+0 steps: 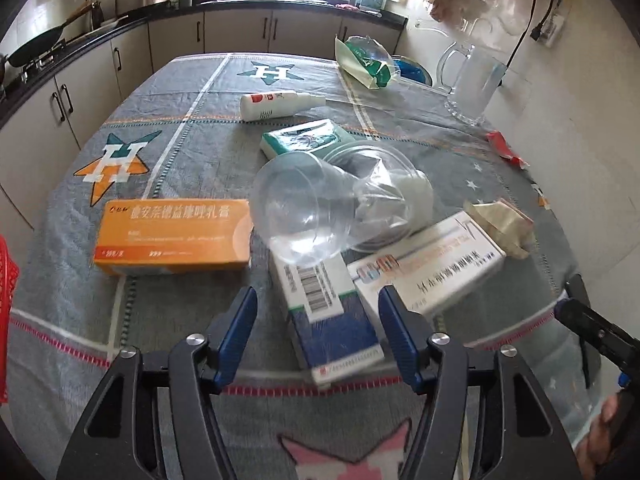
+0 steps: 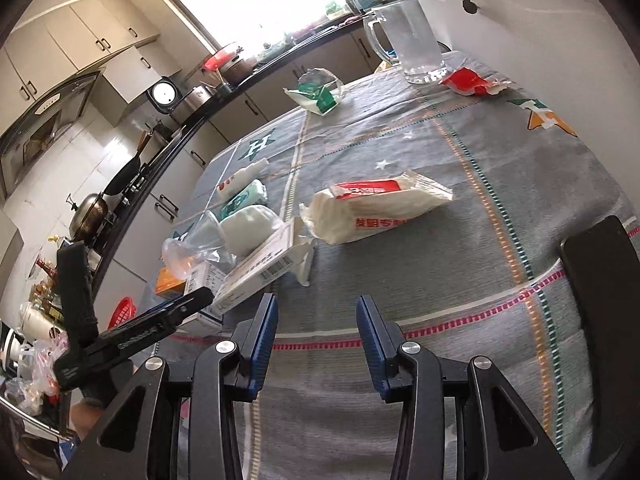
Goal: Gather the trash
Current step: 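Grasp the blue-white medicine box with the left tool while the right reaches a white box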
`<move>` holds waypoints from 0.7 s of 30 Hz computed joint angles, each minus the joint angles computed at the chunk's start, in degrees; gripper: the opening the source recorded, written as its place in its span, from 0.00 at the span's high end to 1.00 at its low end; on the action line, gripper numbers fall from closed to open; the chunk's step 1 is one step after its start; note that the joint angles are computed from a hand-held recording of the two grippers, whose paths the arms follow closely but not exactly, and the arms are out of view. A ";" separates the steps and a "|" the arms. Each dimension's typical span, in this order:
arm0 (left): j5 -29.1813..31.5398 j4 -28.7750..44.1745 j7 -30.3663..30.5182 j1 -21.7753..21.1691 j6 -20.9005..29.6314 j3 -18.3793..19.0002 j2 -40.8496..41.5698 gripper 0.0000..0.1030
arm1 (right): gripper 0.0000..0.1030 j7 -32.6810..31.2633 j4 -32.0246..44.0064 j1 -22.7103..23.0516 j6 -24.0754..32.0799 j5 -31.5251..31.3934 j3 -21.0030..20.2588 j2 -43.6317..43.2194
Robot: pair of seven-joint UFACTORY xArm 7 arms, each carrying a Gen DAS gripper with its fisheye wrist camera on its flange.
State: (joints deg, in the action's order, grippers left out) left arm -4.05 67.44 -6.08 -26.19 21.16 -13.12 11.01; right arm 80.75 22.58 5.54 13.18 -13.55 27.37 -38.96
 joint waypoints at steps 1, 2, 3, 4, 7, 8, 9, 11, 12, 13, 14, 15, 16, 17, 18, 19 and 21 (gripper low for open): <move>0.82 0.61 -0.70 -0.31 0.35 0.35 0.60 0.50 | 0.57 -0.06 -0.29 0.04 -0.24 0.03 -0.26 -0.06; 1.02 1.12 -0.90 -0.33 0.40 0.45 1.22 0.53 | 0.57 -0.14 -0.45 0.03 -0.31 0.06 -0.43 -0.04; 1.02 1.47 -0.88 -0.24 0.14 0.49 1.82 0.57 | 0.57 -0.27 -0.51 0.01 -0.36 0.11 -0.63 0.10; 1.52 1.29 -1.56 -0.37 -0.80 0.85 1.97 0.65 | 0.57 -0.38 -0.61 0.03 -0.60 0.22 -0.88 0.31; 1.83 0.09 -1.24 0.14 -1.46 0.74 1.33 0.68 | 0.57 -0.66 -0.63 0.27 -1.26 0.76 -1.45 1.28; 1.41 -0.64 -0.82 0.41 -1.84 0.55 0.85 0.68 | 0.57 -0.74 -0.57 0.32 -1.53 0.89 -1.55 1.60; 0.64 -2.17 0.28 0.91 -2.38 0.19 -0.26 0.68 | 0.57 -0.95 -0.51 0.29 -2.05 0.97 -1.75 2.11; -0.93 -4.50 2.17 1.60 -3.00 -0.34 -2.08 0.68 | 0.57 -1.59 0.03 0.25 -3.46 1.25 -2.31 3.97; -2.54 -6.08 3.68 2.17 -3.32 -0.69 -3.35 0.68 | 0.57 -2.14 0.10 0.56 -5.27 1.63 -3.09 5.37; -4.27 -7.47 5.17 2.62 -3.65 -0.93 -4.47 0.68 | 0.57 -2.75 0.12 0.83 -6.85 2.02 -3.72 6.38; -6.08 -8.78 6.76 3.00 -4.01 -1.07 -5.52 0.68 | 0.57 -3.95 0.14 1.76 -10.08 2.74 -5.22 8.59; -7.34 -9.68 7.87 3.12 -4.27 -1.03 -6.23 0.68 | 0.57 -4.60 0.24 2.06 -12.15 3.57 -5.76 10.09; -8.79 -10.59 9.08 3.29 -4.58 -0.95 -6.97 0.68 | 0.57 -4.93 0.45 1.83 -13.02 4.31 -5.46 10.92; -9.68 -11.25 9.82 3.28 -4.79 -0.78 -7.51 0.68 | 0.57 -5.42 1.08 1.58 -14.13 5.01 -5.39 12.67; -10.37 -11.62 10.58 3.23 -4.96 -0.62 -7.79 0.68 | 0.57 -5.91 1.46 1.57 -15.04 5.77 -5.50 13.91; -11.41 -11.94 11.76 3.26 -5.16 -0.52 -8.01 0.68 | 0.57 -6.16 1.75 1.38 -16.55 6.62 -5.48 15.25; -13.76 -12.28 13.92 3.24 -5.46 -0.45 -8.21 0.68 | 0.57 -6.62 2.51 0.14 -19.06 8.31 -4.76 17.75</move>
State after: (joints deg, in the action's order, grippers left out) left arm -17.81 55.16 7.84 -22.95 15.70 -13.56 2.80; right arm 74.13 25.09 5.69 -5.88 -5.23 22.61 -21.21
